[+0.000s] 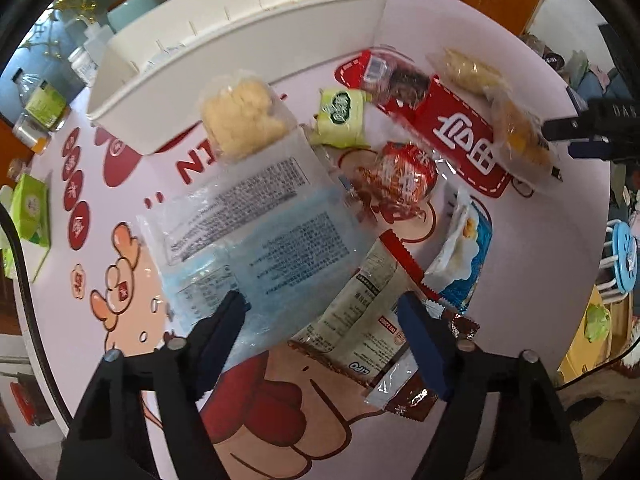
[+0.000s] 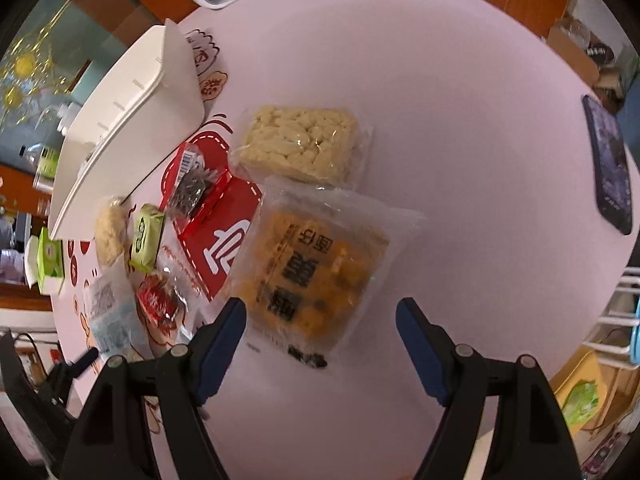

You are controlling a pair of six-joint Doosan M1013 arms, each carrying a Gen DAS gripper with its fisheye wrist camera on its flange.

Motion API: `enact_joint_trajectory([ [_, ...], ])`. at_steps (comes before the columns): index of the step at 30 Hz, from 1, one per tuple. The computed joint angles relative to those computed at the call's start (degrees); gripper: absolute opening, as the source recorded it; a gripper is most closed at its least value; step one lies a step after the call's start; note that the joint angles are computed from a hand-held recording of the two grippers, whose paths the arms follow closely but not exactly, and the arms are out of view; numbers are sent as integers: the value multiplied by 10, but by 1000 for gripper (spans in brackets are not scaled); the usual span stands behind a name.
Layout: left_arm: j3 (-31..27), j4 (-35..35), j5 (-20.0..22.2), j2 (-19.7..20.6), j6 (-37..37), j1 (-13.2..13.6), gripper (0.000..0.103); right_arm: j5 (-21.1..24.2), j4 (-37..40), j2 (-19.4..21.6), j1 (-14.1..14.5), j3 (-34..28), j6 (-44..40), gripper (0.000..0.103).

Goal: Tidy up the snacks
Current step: 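Grasp the clear bag of orange puffs with the right gripper while the left gripper grasps a white-red snack packet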

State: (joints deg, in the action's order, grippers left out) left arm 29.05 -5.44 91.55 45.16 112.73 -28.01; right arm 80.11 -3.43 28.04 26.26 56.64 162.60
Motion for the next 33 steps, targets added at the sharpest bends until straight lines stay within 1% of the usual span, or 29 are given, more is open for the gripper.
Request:
enact_joint_trajectory([
  [1,-3,2,5,3,3,-1,67,-3,4,2,-2,-1,1,78],
  [2,-7,3,14,7,8,-3,65,-1,7,6,-4,-3,1,78],
  [4,-9,6,21,10,17,-6,65,7,11,16,-6,-15,-3,79],
  [5,-8,8,24,10,24,-8,65,20,7,23,-6,-25,-5,80],
  [8,6,19,13,4,49,-14,65,48,-5,42,-5,-51,-20,80],
  [15,35,41,-1,-9,94,-28,65,79,-23,65,-2,-84,-53,82],
  [16,34,42,2,-9,99,-32,57,79,-24,66,-2,-84,-55,82],
  [18,49,56,-5,-16,108,-39,51,77,-26,66,-1,-83,-61,82],
  [19,49,55,-1,-16,111,-40,45,74,-25,65,-1,-81,-64,82],
  [20,41,48,14,-12,107,-40,45,69,-22,63,-2,-78,-67,82],
  [23,23,28,40,-1,81,-35,44,55,-24,57,1,-68,-71,77],
  [25,12,15,50,4,65,-29,42,54,-38,52,6,-64,-72,68],
  [26,6,5,55,7,54,-25,34,53,-47,50,9,-63,-70,66],
  [28,-11,-15,64,14,39,-18,21,50,-60,47,12,-62,-71,55],
  [29,-25,-27,73,20,28,-13,18,48,-64,45,13,-62,-75,54],
  [30,-36,-37,83,25,16,-9,17,46,-68,44,14,-61,-77,50],
  [33,-41,-47,87,27,0,-3,15,35,-73,37,15,-54,-78,41],
])
